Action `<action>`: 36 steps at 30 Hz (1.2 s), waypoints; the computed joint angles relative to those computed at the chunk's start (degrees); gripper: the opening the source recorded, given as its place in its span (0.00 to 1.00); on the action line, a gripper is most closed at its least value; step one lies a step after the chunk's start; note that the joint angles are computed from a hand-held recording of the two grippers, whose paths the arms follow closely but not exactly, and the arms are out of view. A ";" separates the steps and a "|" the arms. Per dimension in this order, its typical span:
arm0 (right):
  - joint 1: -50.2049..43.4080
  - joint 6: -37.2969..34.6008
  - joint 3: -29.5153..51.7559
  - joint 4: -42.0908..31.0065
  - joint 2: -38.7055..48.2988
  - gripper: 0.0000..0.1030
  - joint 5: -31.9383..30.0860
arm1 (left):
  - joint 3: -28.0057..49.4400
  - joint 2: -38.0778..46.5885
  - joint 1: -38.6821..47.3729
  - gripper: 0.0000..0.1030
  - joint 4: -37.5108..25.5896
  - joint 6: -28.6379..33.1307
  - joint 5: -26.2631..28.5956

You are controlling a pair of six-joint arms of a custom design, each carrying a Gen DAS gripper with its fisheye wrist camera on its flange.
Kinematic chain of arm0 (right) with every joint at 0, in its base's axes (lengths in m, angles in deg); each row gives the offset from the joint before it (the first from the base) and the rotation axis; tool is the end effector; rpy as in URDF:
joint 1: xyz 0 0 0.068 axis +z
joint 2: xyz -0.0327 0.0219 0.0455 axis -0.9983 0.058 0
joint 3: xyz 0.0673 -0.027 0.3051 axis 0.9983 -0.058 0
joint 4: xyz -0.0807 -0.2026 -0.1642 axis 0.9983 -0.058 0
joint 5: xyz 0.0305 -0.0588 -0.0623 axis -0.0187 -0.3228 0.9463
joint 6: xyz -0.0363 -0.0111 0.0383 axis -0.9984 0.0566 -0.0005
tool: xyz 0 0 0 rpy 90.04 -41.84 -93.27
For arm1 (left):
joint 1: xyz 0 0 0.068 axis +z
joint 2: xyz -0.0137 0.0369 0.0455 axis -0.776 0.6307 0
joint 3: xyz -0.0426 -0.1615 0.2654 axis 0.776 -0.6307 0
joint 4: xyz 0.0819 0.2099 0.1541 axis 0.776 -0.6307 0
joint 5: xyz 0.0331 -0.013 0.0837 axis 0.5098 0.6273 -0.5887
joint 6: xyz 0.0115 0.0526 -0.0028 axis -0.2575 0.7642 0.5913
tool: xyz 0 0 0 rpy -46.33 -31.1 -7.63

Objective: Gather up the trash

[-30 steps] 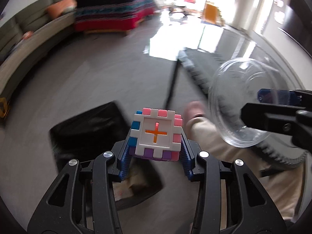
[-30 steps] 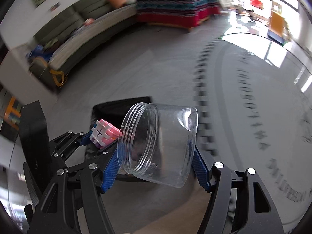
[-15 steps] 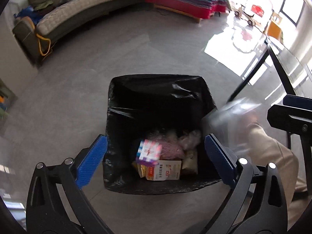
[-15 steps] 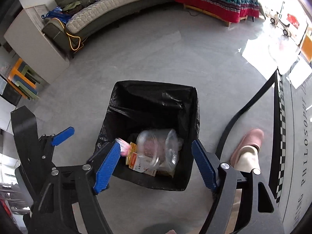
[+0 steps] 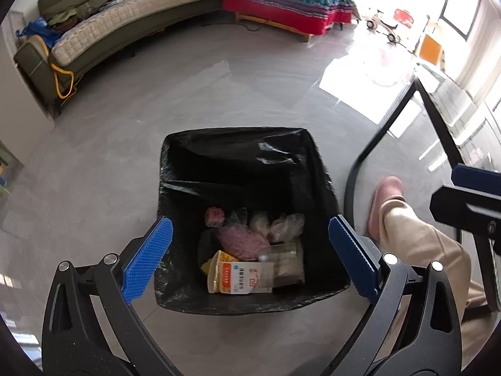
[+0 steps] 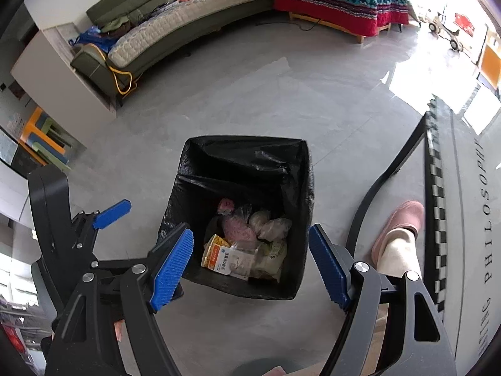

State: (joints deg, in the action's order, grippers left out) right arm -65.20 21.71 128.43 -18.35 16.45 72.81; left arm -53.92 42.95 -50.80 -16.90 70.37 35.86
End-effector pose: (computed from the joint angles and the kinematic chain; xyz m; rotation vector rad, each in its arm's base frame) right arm 0.3268 0.1399 0.1824 -0.7696 2.6413 0.4766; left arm 0.2717 0.0049 0.0855 -0.4155 2.5699 0.0615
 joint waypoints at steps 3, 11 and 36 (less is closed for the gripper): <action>-2.93 -0.90 -0.16 -0.42 -1.18 0.75 -1.76 | 0.88 -1.79 -3.43 0.94 -2.08 -0.52 -1.88; -13.63 -4.83 -0.02 -2.00 -3.86 0.75 -5.34 | 8.11 -2.98 -14.39 0.94 -9.68 -2.69 -5.39; -55.02 -11.87 13.31 -1.95 6.57 0.84 -6.68 | 59.18 24.51 -41.90 0.94 -29.71 4.23 -3.70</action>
State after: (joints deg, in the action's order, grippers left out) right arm -120.22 9.83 141.74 -20.30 23.02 66.13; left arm 5.26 67.46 -92.70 -46.61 74.60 32.16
